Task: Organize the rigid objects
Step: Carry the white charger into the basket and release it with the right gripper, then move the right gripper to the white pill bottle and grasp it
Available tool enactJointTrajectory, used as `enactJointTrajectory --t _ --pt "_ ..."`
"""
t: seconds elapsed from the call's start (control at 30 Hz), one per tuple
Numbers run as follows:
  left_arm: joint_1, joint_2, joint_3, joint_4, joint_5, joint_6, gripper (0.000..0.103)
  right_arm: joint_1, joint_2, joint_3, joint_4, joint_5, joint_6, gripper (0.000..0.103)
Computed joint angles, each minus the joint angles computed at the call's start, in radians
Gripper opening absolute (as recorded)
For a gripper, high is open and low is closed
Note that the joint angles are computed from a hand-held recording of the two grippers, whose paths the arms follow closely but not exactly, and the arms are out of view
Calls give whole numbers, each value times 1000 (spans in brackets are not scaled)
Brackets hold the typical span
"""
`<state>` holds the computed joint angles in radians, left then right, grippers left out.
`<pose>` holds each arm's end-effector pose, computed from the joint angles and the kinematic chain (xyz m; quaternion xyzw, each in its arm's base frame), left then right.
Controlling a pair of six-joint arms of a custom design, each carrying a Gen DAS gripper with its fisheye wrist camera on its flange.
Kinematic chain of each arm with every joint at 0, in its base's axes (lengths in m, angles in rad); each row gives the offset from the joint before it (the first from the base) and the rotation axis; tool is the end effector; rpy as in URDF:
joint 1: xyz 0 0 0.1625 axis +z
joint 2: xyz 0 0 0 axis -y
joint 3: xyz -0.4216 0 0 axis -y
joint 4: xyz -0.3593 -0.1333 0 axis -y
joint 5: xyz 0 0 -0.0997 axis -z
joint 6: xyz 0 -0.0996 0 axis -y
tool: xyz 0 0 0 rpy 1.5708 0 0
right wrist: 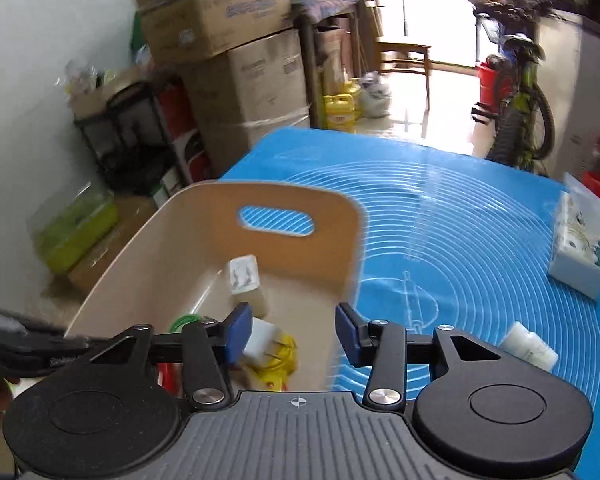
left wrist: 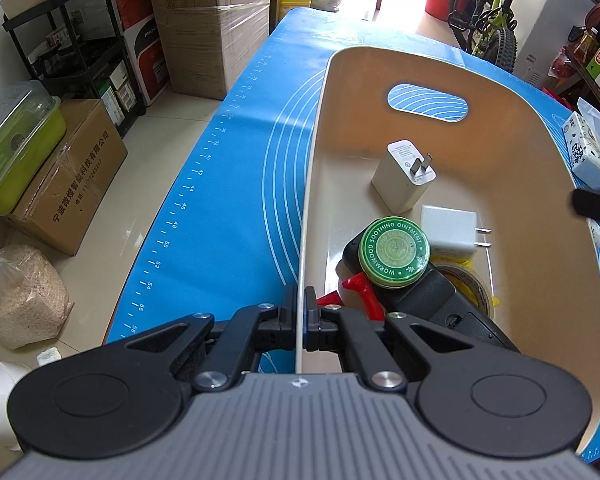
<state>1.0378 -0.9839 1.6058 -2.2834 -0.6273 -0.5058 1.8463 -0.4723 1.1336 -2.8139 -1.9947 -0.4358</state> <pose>-0.1359 -0.6514 0.2550 -0.0085 0.8901 -0.2604 0.3741 0.3044 -0.7372 0.1126 0.2695 -0.8989 0.2634 0.2233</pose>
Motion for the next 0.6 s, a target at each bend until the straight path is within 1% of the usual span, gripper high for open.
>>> enactJointTrajectory --t 0.03,0.07,0.13,0.2,0.3,0.37,0.47,0.53,0.6 --pt "0 0 0 0 0 -1 4 -2 -4 5 -30 -19 -4 65" --pt "0 0 0 0 0 -1 4 -9 -16 14 -44 -10 -2 65" --pt "0 0 0 -1 0 0 4 -24 -32 16 -46 -18 30 65" --pt "0 0 0 -1 0 1 4 -38 -41 18 -71 -39 35 65" --pt "0 1 0 0 1 0 4 -56 -36 11 -133 -84 -26 65" --pt "0 -1 1 2 3 1 4 -70 -20 -13 -138 -117 -66 65" --pt "1 -2 2 2 3 4 4 -91 6 -65 -96 -163 -100 65" --pt "1 -2 3 0 4 5 4 -109 19 -90 -70 -168 -126 69" --pt "0 -1 3 2 6 4 4 -124 39 -116 -59 -198 -145 69"
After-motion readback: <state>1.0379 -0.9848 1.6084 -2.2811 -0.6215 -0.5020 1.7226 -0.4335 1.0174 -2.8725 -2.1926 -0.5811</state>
